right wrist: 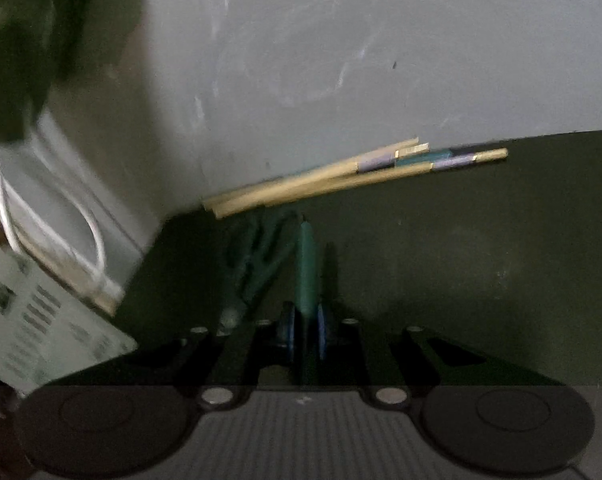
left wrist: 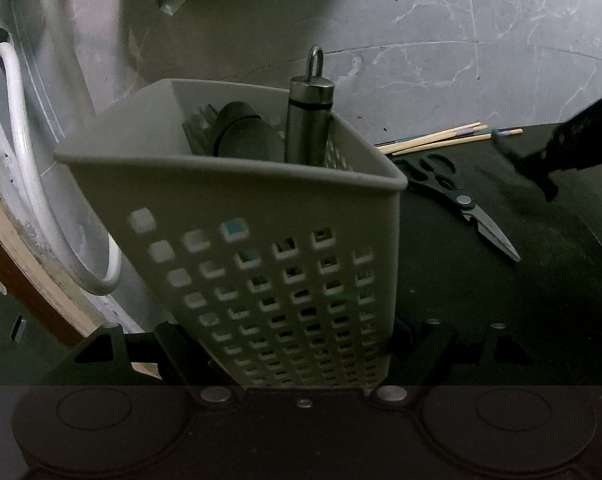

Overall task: Organize utensils
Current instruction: 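Lift the green knife and carry it above the white basket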

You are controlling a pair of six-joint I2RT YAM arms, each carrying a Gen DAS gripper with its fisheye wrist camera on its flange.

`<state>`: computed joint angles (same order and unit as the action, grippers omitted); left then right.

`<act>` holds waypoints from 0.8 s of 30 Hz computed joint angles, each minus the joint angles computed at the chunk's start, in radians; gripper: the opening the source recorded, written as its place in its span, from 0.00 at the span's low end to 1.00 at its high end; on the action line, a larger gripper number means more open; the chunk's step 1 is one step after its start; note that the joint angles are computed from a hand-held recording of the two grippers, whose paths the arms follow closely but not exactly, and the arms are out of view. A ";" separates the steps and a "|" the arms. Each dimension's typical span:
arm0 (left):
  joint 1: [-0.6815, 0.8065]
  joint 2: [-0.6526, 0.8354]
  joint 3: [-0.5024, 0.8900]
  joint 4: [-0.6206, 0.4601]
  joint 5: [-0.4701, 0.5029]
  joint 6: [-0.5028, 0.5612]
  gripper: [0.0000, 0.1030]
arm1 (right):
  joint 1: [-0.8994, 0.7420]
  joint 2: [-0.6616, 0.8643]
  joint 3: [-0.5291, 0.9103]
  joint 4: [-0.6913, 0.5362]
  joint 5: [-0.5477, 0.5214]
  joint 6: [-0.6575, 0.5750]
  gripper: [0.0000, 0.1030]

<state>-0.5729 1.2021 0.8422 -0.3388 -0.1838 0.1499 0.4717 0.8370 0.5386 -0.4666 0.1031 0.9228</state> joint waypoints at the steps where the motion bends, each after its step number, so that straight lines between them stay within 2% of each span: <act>1: 0.001 0.001 0.000 0.001 0.002 0.001 0.79 | -0.001 -0.016 -0.015 0.038 0.011 0.009 0.11; 5: 0.007 -0.001 -0.003 0.005 0.013 0.011 0.79 | 0.111 -0.112 -0.003 0.103 0.164 0.062 0.11; 8: 0.013 -0.004 -0.007 0.007 0.024 0.020 0.79 | 0.189 -0.075 0.054 0.224 0.267 0.008 0.11; 10: 0.019 -0.007 -0.008 0.007 0.035 0.029 0.79 | 0.222 -0.023 0.097 0.325 0.300 -0.050 0.11; 15: 0.056 -0.030 -0.022 0.004 0.086 0.067 0.79 | 0.279 0.137 0.191 0.627 0.322 -0.202 0.12; 18: 0.072 -0.034 -0.027 0.006 0.110 0.086 0.79 | 0.327 0.239 0.252 0.768 0.348 -0.282 0.12; 21: 0.090 -0.033 -0.027 0.008 0.134 0.105 0.79 | 0.357 0.357 0.317 0.853 0.358 -0.370 0.12; 24: 0.105 -0.033 -0.028 0.010 0.152 0.120 0.79 | 0.363 0.440 0.350 0.883 0.338 -0.394 0.12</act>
<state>-0.4675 1.1692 0.8141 -0.3293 -0.0313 0.2695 0.8352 1.2767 0.8885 0.4159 0.4407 0.5287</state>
